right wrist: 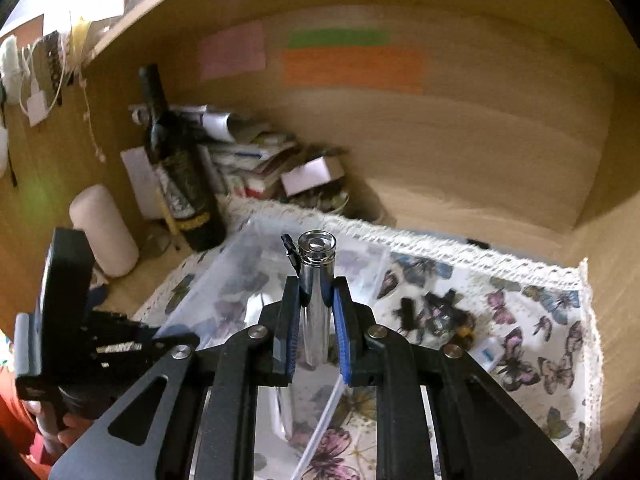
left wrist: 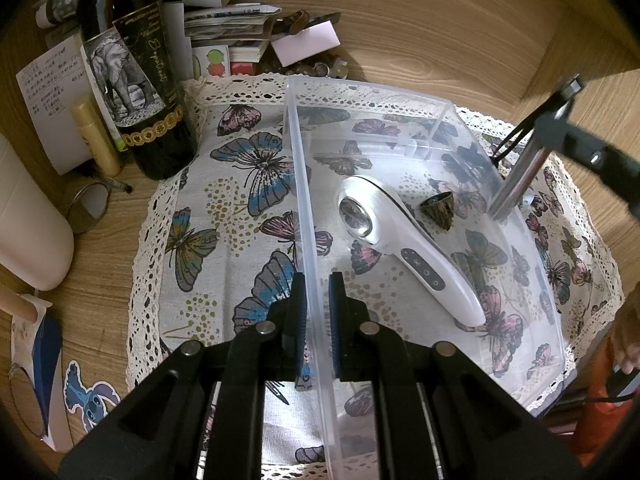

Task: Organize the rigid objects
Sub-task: 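Carry the silver tube into the box and release it beside the device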

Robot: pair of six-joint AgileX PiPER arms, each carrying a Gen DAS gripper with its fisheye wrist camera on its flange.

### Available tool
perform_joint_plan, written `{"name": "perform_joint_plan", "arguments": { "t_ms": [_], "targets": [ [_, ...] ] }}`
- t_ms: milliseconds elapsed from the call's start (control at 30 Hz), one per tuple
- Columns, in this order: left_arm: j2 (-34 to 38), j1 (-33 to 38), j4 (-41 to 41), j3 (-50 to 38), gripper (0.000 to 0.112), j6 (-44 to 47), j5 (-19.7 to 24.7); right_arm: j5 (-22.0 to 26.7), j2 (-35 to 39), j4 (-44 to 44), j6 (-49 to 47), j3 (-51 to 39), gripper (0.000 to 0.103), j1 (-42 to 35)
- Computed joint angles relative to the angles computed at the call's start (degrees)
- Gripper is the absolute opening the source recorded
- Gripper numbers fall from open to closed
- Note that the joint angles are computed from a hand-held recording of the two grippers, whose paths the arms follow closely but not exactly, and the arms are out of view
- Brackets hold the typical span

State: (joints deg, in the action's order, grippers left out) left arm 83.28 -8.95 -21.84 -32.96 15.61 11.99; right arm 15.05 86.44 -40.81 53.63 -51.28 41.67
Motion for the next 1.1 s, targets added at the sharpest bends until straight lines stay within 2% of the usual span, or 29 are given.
{"name": "perform_joint_plan", "arguments": {
  "t_ms": [167, 333, 533, 733, 833, 1000, 1100],
  "targets": [
    [-0.1, -0.1, 0.1, 0.2, 0.009, 0.0, -0.3, 0.9, 4.0, 10.6, -11.3, -2.0, 0.015, -0.1],
    [-0.1, -0.1, -0.6, 0.3, 0.009, 0.6, -0.3, 3.9, 9.9, 12.9, -15.4, -6.0, 0.015, -0.2],
    [0.2, -0.1, -1.3, 0.1, 0.009, 1.1, 0.0, 4.4, 15.0, 28.2, -30.2, -10.5, 0.015, -3.1],
    [0.7, 0.8, -5.2, 0.0, 0.009, 5.5, 0.6, 5.1, 18.0, 28.9, -30.3, -13.1, 0.015, -2.9],
    [0.9, 1.1, -6.4, 0.2, 0.009, 6.9, 0.7, 4.9, 18.1, 26.6, -27.7, -13.2, 0.015, -2.8],
    [0.8, 1.2, -6.7, 0.3, 0.009, 7.3, 0.7, 4.8, 16.8, 28.0, -29.2, -12.8, 0.015, -3.0],
    [0.8, 1.1, -6.6, 0.3, 0.009, 7.1, 0.6, 4.2, 14.6, 23.9, -25.5, -11.1, 0.023, -2.6]
  ]
}}
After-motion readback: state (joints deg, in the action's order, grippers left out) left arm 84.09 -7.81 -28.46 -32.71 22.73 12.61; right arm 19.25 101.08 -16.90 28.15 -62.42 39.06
